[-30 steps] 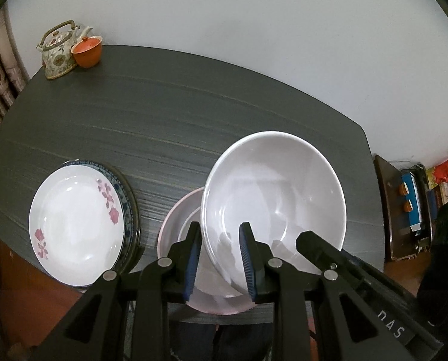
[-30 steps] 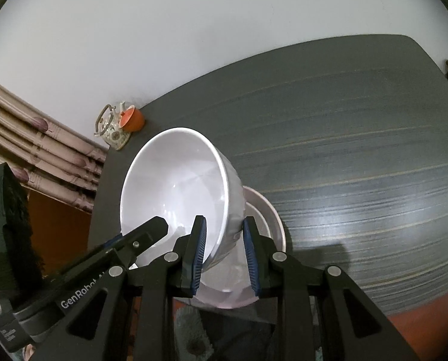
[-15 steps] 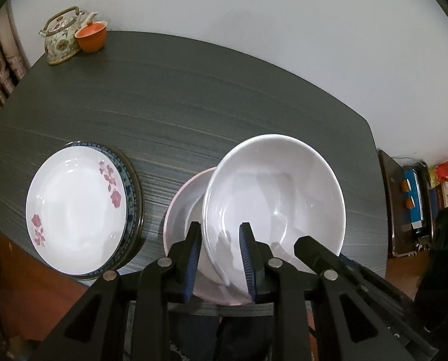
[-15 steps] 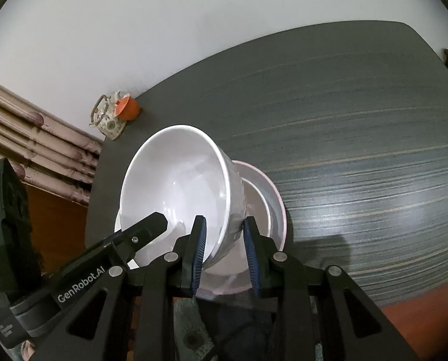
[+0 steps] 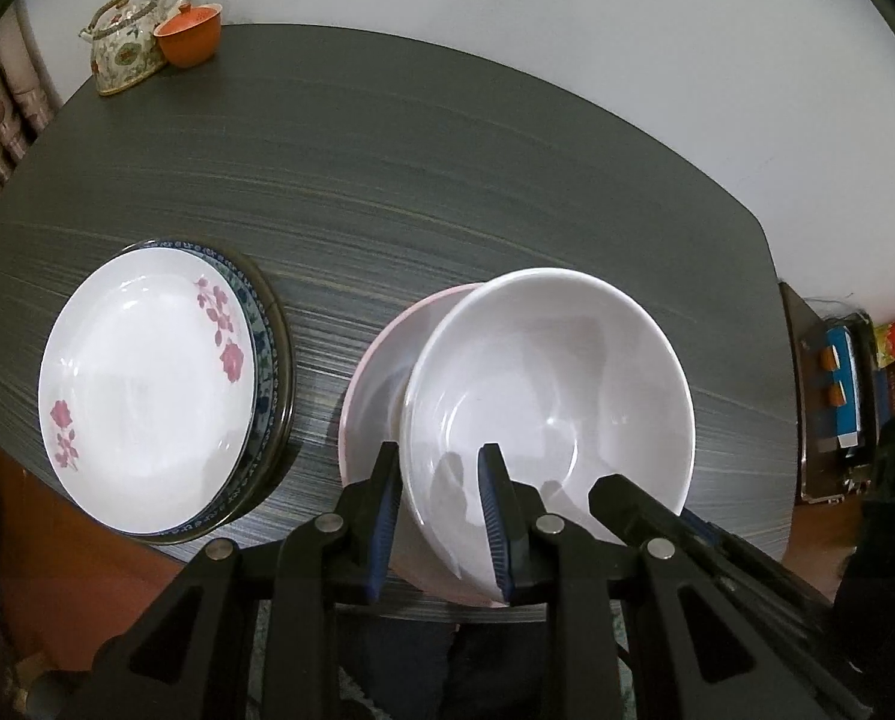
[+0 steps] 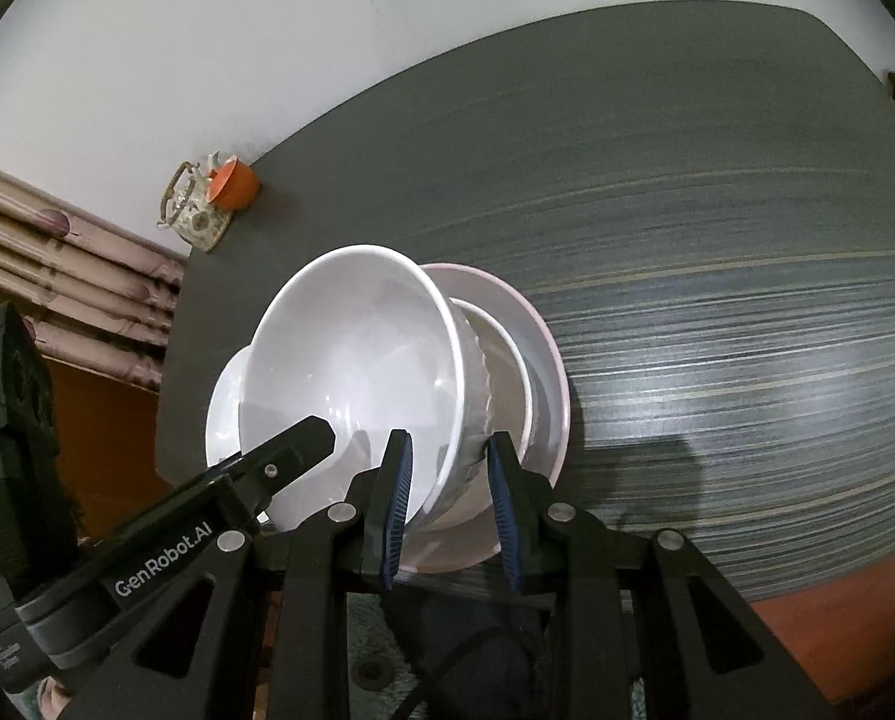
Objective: Organize plates and bowls
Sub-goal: 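Lower the 'Rabbit' bowl into the dolphin-print bowl with both tools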
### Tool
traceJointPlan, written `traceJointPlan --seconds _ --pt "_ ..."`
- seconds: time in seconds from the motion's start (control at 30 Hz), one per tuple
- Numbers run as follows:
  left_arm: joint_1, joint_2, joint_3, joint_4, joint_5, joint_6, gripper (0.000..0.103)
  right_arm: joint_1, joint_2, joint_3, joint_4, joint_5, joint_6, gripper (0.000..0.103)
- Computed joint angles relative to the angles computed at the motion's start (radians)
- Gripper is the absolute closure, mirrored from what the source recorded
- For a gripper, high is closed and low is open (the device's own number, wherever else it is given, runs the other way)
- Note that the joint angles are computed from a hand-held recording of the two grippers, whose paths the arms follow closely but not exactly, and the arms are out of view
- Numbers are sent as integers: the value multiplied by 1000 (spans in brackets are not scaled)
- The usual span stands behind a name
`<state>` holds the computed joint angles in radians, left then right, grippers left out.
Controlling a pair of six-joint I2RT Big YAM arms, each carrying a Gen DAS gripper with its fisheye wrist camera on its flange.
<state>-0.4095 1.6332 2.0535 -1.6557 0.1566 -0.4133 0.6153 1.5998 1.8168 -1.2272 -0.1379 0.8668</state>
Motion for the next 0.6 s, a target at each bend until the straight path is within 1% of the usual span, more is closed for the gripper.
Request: traceJointPlan --seconds 0.13,0.4,0.6 --pt "-5 10 7 -8 -3 0 78 -1 5 -1 -7 -5 -1 77" --pt "-14 17 -7 -4 -13 0 78 1 21 6 -19 -11 9 77" --pt "-19 19 -15 3 -21 4 78 1 26 0 -15 -17 15 77"
